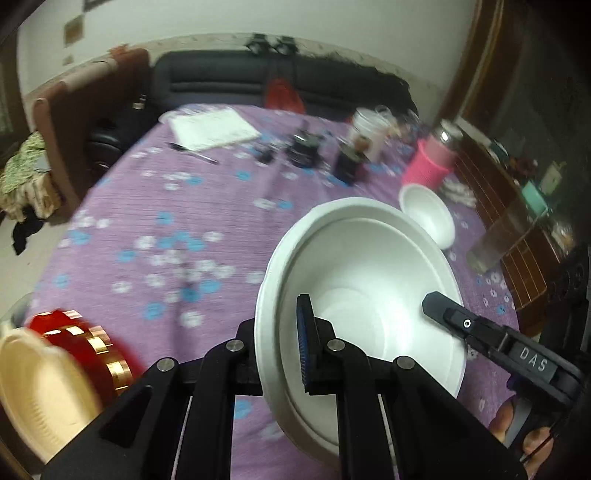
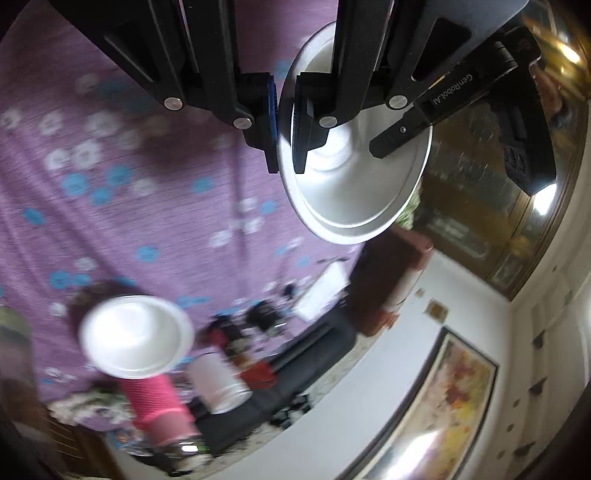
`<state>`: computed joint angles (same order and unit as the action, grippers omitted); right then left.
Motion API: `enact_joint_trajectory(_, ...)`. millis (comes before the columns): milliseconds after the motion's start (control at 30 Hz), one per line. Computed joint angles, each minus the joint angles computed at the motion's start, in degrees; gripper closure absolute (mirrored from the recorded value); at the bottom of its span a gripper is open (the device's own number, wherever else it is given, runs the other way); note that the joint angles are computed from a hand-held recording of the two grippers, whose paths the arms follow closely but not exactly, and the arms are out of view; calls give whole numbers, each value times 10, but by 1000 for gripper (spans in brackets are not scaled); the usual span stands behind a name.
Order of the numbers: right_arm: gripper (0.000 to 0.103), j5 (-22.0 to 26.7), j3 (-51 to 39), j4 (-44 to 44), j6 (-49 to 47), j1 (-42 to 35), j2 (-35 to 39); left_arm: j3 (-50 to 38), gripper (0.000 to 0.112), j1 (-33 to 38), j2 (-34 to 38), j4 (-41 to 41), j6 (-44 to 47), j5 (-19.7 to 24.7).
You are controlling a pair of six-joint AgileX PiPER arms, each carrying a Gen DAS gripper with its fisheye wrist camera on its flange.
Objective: Organize plates and bowls
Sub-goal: 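Lift the large white bowl and carry it over the stack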
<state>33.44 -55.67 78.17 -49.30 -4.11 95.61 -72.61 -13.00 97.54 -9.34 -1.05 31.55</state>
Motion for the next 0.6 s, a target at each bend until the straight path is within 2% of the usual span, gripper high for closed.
enact_joint_trajectory(67,97,-5,-8,-6,18,40,-11,39,102,31,-43,-2,16,-6)
enact_joint_trajectory(200,97,-43,-31,-40,71,127,-21,97,102,86,-104,2,36,-21)
enact_joint_trajectory(267,97,-64,-44,-58,98,175,-18,120,102,125,-128,-21,72,-21)
enact_joint_trajectory(433,97,-86,-84,-120,175,262,8,166,102,202,-156,-59,145,-25)
enact_joint_trajectory(600,97,-96,-152,-219,274,336,56,193,102,278,-144,-79,203,-23)
